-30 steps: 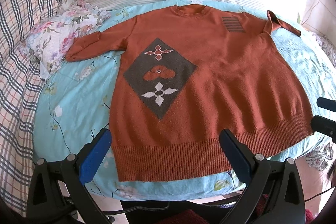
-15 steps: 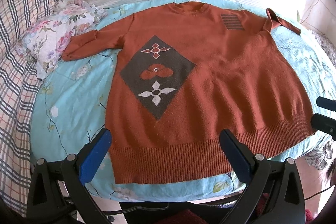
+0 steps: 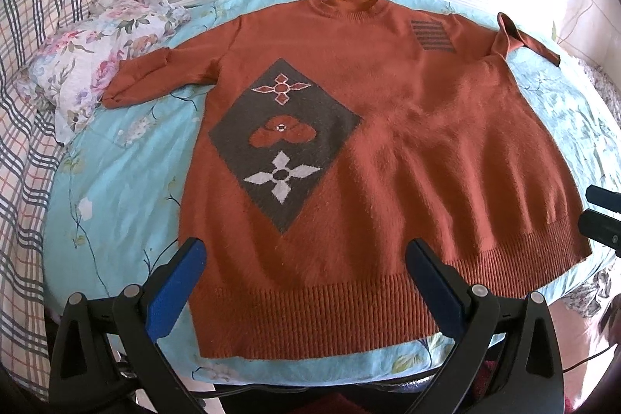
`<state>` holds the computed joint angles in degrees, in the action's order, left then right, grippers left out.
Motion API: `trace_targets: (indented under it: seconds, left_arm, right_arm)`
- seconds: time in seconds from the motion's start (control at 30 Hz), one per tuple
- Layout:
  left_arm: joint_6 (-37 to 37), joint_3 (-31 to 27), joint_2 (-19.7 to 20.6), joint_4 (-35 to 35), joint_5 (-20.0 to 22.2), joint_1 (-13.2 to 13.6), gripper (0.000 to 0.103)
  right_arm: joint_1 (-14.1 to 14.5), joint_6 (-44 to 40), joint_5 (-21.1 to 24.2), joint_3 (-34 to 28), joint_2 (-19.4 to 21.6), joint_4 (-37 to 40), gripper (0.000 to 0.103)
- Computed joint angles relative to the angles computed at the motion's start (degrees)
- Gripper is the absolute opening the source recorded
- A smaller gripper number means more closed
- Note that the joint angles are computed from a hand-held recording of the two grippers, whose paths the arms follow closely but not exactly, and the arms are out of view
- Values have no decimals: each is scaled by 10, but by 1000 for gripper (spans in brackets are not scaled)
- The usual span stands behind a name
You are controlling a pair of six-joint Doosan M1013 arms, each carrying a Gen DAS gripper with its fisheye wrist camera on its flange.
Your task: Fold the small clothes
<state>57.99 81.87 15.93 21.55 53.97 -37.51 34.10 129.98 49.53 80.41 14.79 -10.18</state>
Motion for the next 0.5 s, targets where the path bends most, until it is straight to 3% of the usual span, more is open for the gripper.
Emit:
trace_targets:
  seconds: [0.17, 0.33, 0.5]
  left_arm:
    - [-3, -2, 5, 9, -5, -1, 102]
    - [6, -13, 14, -3, -6, 3, 102]
    - [13, -24, 22, -10, -4, 5, 102]
  right_arm:
    - [-7, 2, -11, 4, -2, 6, 102]
    - [-20, 33, -33, 14, -9, -16, 91]
    - [-63, 74, -62, 33, -20, -1, 82]
